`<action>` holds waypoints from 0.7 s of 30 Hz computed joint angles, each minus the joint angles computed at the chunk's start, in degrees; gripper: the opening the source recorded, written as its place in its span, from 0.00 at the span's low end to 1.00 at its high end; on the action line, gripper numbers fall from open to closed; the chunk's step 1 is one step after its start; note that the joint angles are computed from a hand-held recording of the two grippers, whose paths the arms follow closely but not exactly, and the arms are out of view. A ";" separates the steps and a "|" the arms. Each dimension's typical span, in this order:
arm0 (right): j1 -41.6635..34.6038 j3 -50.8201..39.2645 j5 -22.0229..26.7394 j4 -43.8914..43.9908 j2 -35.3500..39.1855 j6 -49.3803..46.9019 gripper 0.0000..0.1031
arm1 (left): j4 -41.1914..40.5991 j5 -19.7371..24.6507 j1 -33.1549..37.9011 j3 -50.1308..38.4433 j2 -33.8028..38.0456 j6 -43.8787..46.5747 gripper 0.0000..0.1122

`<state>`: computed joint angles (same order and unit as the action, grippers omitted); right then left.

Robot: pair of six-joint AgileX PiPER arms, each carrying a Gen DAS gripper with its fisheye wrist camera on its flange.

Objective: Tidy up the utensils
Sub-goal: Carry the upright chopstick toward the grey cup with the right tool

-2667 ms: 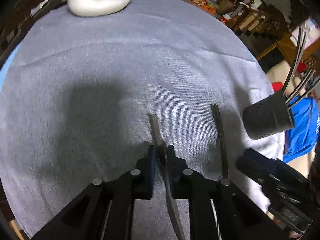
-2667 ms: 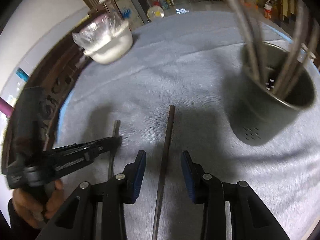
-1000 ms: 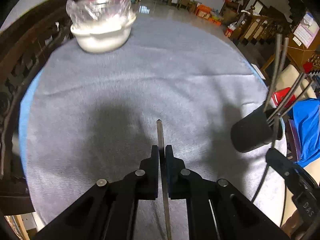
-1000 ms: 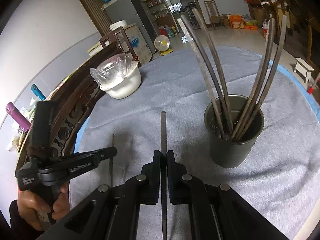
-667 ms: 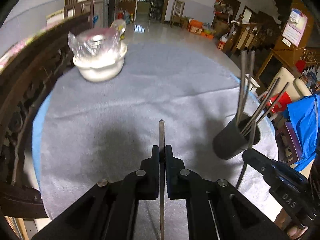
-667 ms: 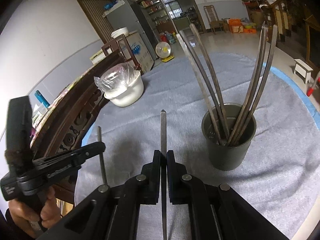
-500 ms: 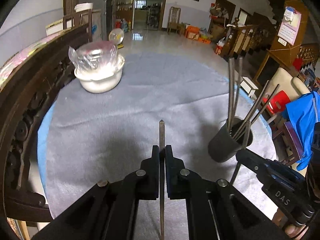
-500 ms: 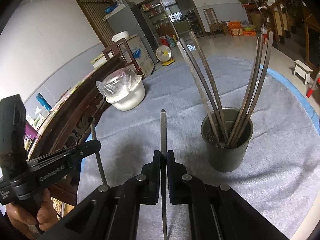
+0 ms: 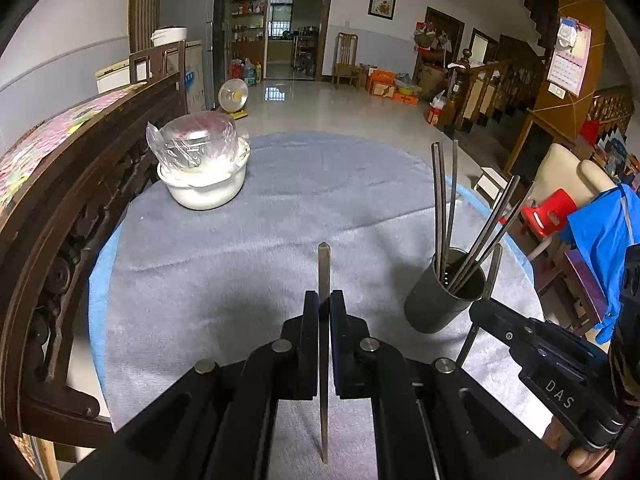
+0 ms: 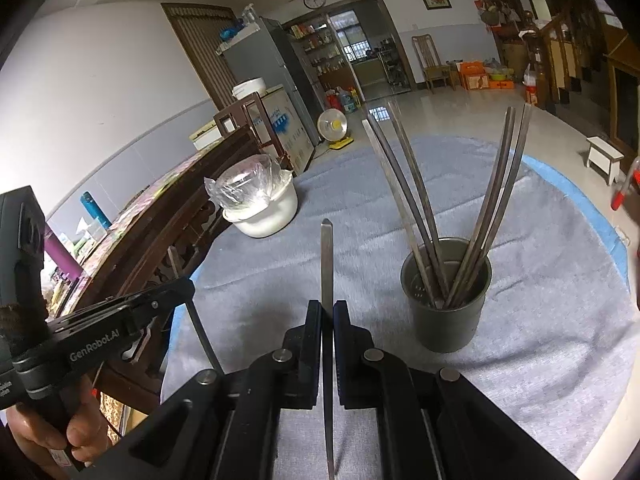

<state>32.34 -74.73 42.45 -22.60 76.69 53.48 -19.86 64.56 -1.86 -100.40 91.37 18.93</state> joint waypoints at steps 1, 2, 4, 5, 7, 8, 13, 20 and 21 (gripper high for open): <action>0.18 -0.10 0.17 -0.23 -0.15 0.14 0.06 | 0.10 -0.16 -0.05 0.07 -0.27 -0.06 0.05; 0.37 -0.26 0.31 -0.53 -0.26 0.36 0.06 | 0.16 -0.26 -0.10 0.17 -0.52 -0.17 0.05; 0.34 -0.27 0.31 -0.63 -0.66 0.37 0.06 | 0.06 -0.18 -0.12 0.03 -0.83 -0.32 0.05; 0.23 -0.28 0.20 -0.59 -0.82 0.27 0.06 | 0.18 -0.23 -0.29 0.05 -1.17 -0.46 0.05; 0.40 -0.31 0.35 -1.00 -1.37 0.38 0.06 | 0.24 -0.35 -0.50 0.01 -1.55 -0.65 0.05; 0.56 -0.34 0.47 -1.34 -1.63 0.55 0.06 | 0.12 -0.27 -0.59 -0.11 -1.75 -0.69 0.05; 0.96 0.06 0.40 -2.81 -3.16 1.74 0.06 | 0.43 -0.22 -1.76 -0.57 -2.92 -1.25 0.05; 0.61 1.20 0.25 -2.85 -4.99 2.21 0.06 | 0.13 -0.17 -2.76 -1.06 -3.85 -1.40 0.05; 0.44 1.43 0.07 -2.57 -5.21 2.07 0.06 | -0.08 -0.10 -2.77 -1.14 -3.95 -1.40 0.05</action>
